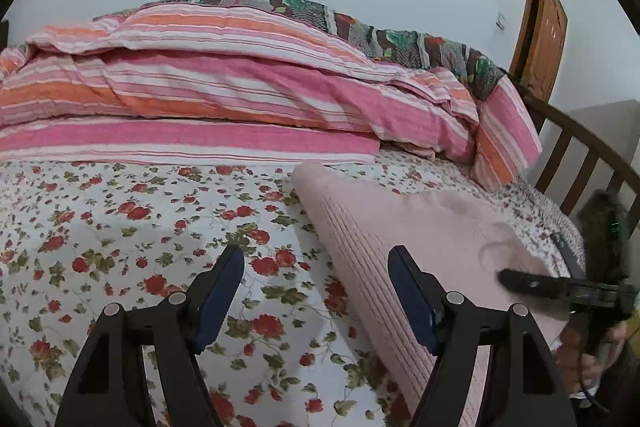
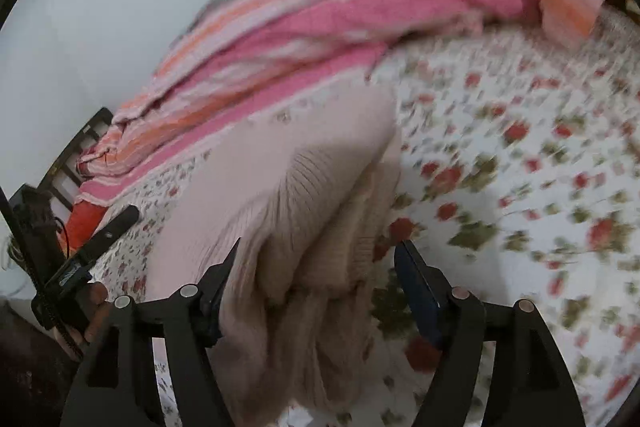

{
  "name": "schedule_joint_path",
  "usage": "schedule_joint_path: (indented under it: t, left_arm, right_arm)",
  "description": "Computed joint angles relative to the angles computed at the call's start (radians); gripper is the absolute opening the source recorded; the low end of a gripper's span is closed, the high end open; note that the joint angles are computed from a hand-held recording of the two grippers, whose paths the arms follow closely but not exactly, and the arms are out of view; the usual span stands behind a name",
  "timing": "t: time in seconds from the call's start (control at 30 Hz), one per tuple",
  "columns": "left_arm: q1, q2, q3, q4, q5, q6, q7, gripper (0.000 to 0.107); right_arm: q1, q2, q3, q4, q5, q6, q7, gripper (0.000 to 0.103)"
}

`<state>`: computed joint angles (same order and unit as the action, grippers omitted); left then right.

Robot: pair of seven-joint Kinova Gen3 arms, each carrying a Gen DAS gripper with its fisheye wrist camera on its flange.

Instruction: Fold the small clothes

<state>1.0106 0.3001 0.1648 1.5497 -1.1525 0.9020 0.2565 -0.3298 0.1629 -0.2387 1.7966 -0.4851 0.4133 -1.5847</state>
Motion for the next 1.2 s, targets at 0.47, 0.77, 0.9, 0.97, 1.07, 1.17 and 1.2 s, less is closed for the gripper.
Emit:
schedule_joint_path:
  t: [0.47, 0.77, 0.9, 0.97, 1.07, 1.17, 1.2]
  left_arm:
    - [-0.032, -0.055, 0.022, 0.092, -0.056, -0.012, 0.104, 0.073]
    - [-0.057, -0.092, 0.058, 0.131, -0.069, 0.03, 0.163, 0.073]
    - [-0.077, -0.126, 0.076, 0.172, -0.08, 0.035, 0.212, 0.073]
    - [-0.087, -0.141, 0.088, 0.187, -0.085, 0.048, 0.236, 0.073]
    - [-0.099, -0.16, 0.108, 0.209, -0.099, 0.071, 0.273, 0.073]
    - [-0.11, -0.181, 0.128, 0.233, -0.113, 0.105, 0.306, 0.073]
    - [-0.117, -0.186, 0.134, 0.237, -0.114, 0.111, 0.31, 0.073]
  right_arm:
    - [0.533, 0.178, -0.641, -0.071, 0.139, -0.015, -0.094, 0.039]
    - [0.288, -0.043, -0.457, -0.166, 0.457, 0.046, -0.433, 0.036]
    - [0.103, -0.037, -0.323, -0.262, 0.62, 0.158, -0.585, 0.036]
    - [0.01, -0.015, -0.271, -0.326, 0.701, 0.219, -0.665, 0.035]
    - [-0.126, 0.019, -0.202, -0.403, 0.823, 0.285, -0.776, 0.035]
    - [-0.17, 0.073, -0.236, -0.474, 0.94, 0.307, -0.87, 0.035]
    - [-0.154, 0.094, -0.272, -0.488, 0.965, 0.29, -0.892, 0.035]
